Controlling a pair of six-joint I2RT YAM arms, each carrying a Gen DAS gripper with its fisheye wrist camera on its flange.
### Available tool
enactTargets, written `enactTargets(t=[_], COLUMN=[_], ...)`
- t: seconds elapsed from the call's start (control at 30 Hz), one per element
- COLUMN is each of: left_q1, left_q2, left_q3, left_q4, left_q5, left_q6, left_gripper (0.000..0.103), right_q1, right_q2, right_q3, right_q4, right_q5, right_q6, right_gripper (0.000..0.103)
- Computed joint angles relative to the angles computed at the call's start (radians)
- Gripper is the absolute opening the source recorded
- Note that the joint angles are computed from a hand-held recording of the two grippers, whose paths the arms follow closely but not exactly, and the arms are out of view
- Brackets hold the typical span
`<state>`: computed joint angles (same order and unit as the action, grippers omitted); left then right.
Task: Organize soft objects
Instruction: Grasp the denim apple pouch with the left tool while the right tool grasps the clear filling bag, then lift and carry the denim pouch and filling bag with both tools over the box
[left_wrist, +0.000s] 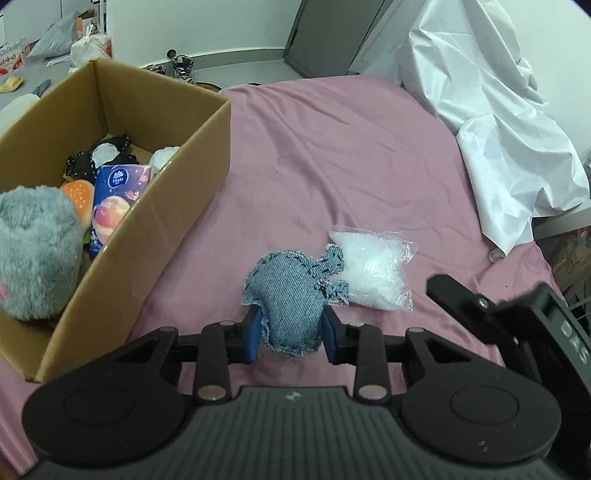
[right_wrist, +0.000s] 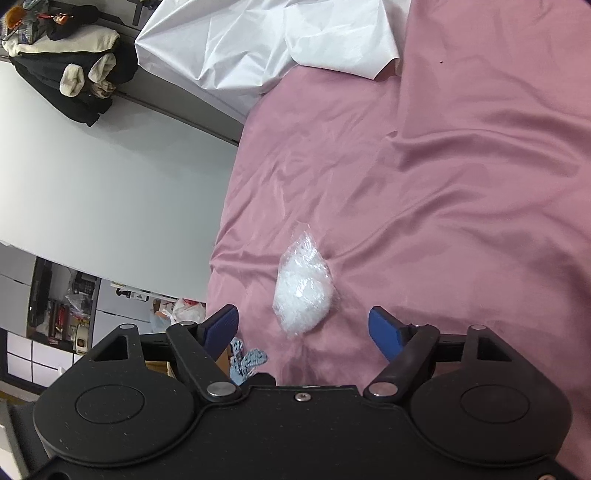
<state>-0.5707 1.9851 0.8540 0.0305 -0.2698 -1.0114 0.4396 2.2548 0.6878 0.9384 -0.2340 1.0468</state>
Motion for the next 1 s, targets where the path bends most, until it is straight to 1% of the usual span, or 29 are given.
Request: enactTargets(t=[0.1,0.2,0.27,0.3,0.33,0.37,0.4,0.43,0.47,0.57,0.7,0.8,0.93,1.0], left_q1=[0.009,0.018,0.022,0.025,0.028,0.028,0.027,0.027,0.025,0.026,0.022,0.013,-0.001,-0.006], left_q2=[0.0,0.003,0.006,0.009,0.012,0.017,0.019,0.021,0.022,0.012,-0.015,-0.043,-0.093,-0.124], left_q3=[-0.002,-0.003,-0.001,0.003,0.007,0.015,0.022,0.029,0.038,0.057,0.066,0.059,0.026,0.007], left_q4=[0.007,0.008,0.006,0.005,0.004,-0.001,-0.008,-0.016,-0.028,-0.065,-0.101,-0.112,-0.11,-0.117], left_q5=[0.007,0.014,0.015,0.016,0.017,0.015,0.014,0.014,0.012,0.012,0.005,0.003,-0.006,-0.005], left_q6=[0.01,0.014,0.015,0.017,0.018,0.018,0.016,0.016,0.017,0.023,0.032,0.024,0.021,0.011], left_gripper=[0.032,0.032,0.032,0.032,0.032,0.032,0.032,0.032,0.032,0.032,0.032,0.032,0.032,0.033], right_q1=[0.002,-0.007,-0.008,-0.008,-0.004,0.0,0.004,0.008,0.009,0.018,0.01,0.004,0.007,0.015], right_q2=[0.021,0.046,0.052,0.053,0.055,0.056,0.058,0.056,0.056,0.04,0.037,0.029,-0.009,-0.026], right_q3=[0.045,0.072,0.079,0.083,0.082,0.082,0.084,0.088,0.084,0.054,0.007,-0.043,-0.129,-0.154], right_q4=[-0.031,-0.038,-0.047,-0.05,-0.048,-0.046,-0.047,-0.058,-0.05,-0.01,0.057,0.1,0.168,0.188], right_q5=[0.001,-0.01,-0.002,0.004,0.01,0.012,0.011,0.009,0.009,0.034,0.021,0.012,0.033,0.05], right_q6=[0.004,0.025,0.041,0.049,0.057,0.061,0.061,0.06,0.063,0.061,0.072,0.091,0.129,0.139], right_gripper=[0.074,0.068,0.059,0.056,0.047,0.034,0.027,0.016,0.013,0.011,0.01,0.01,0.009,0.0])
